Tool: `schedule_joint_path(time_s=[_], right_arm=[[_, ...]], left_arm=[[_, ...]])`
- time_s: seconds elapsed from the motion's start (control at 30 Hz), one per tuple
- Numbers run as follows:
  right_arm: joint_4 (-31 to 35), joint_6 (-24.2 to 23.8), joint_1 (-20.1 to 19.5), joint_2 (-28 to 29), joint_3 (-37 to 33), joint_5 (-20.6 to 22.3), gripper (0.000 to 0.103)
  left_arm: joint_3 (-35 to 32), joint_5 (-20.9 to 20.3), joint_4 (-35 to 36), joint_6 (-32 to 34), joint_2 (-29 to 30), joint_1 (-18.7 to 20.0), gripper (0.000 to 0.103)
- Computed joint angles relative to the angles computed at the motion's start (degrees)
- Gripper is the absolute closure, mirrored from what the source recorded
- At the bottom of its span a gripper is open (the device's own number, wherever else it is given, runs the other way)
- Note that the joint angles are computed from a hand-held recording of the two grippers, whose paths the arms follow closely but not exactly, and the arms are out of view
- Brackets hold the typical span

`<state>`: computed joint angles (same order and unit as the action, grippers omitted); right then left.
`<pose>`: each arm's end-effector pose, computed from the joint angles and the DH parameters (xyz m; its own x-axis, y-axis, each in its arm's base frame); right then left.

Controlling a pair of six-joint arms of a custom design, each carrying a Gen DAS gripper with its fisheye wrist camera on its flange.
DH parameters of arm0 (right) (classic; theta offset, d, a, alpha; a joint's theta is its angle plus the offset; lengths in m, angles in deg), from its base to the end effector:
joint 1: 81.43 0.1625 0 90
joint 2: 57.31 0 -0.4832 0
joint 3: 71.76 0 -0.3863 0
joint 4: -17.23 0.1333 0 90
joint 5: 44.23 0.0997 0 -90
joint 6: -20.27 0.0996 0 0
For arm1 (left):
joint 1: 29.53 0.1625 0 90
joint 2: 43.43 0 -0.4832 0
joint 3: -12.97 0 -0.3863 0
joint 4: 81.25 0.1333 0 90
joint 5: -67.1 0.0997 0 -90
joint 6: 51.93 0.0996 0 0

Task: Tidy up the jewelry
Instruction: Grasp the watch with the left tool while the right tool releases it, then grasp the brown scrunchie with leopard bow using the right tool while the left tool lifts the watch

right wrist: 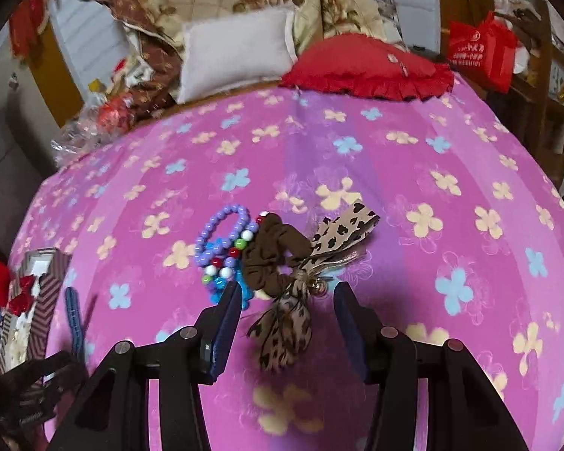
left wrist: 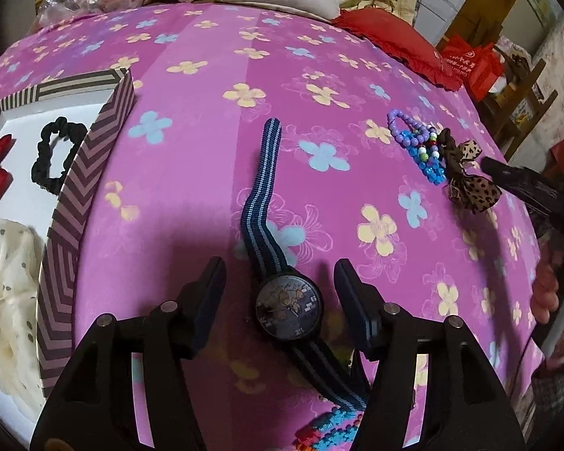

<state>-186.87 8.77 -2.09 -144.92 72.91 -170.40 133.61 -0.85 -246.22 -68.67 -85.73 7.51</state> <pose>0.0081 -0.3596 0.3610 -0.7077 0.5166 0.4819 -0.0413 0.6507 -0.7582 -0.3199 -0.4552 0.0114 -0.7473 0.5480 -0.3758 0.6073 0.7928 -0.0517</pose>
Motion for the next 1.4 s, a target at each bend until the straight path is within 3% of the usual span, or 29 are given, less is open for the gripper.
schedule_joint_path(time_s=[0.13,0.3,0.37,0.5,0.63,0.73,0.77,0.97,1.13,1.4], right_arm=[[-0.2,1.4,-3.5,0.7,0.2,1.9,0.054],[-1.0,1.6,-5.0,1.7,-0.1,3.2,0.055],[-2.0,1.5,-4.8,2.4,-0.2,2.7,0.058],[-1.2,0.1,-4.7,2.1,0.1,2.9,0.087],[-1.3,-0.6,-5.1,1.3,1.4,3.9,0.093],[-1.0,-0.4,-5.1,0.3,2.2,4.4,0.096],[-1.2,-0.9,-4.5,0.1,2.5,3.8,0.097],[-3.9,-4.0,3.5,-0.2,3.3,-4.2,0.098],[-3.0,-2.6,12.2,-1.0,2.5,-9.5,0.098],[4.2,3.6,27.8,3.9,-1.5,-17.0,0.098]], left_arm=[[0.4,-2.9,-1.0,-0.7,-0.9,1.4,0.044],[1.0,-4.9,-3.1,-1.3,-1.2,2.1,0.044],[0.8,-3.4,-2.8,-1.0,-0.8,1.4,0.043],[1.2,0.3,-3.0,0.5,0.1,-0.4,0.043],[2.6,5.4,-4.7,3.3,1.4,-2.9,0.044],[3.5,9.4,-5.6,5.7,2.8,-5.1,0.064],[3.7,9.8,-5.9,6.0,3.0,-5.2,0.064],[5.9,4.3,-10.1,3.6,-0.8,-3.8,0.065],[9.3,1.0,-13.3,2.3,-8.1,-3.6,0.065],[13.5,1.8,-15.1,-1.3,-20.9,-2.1,0.065]])
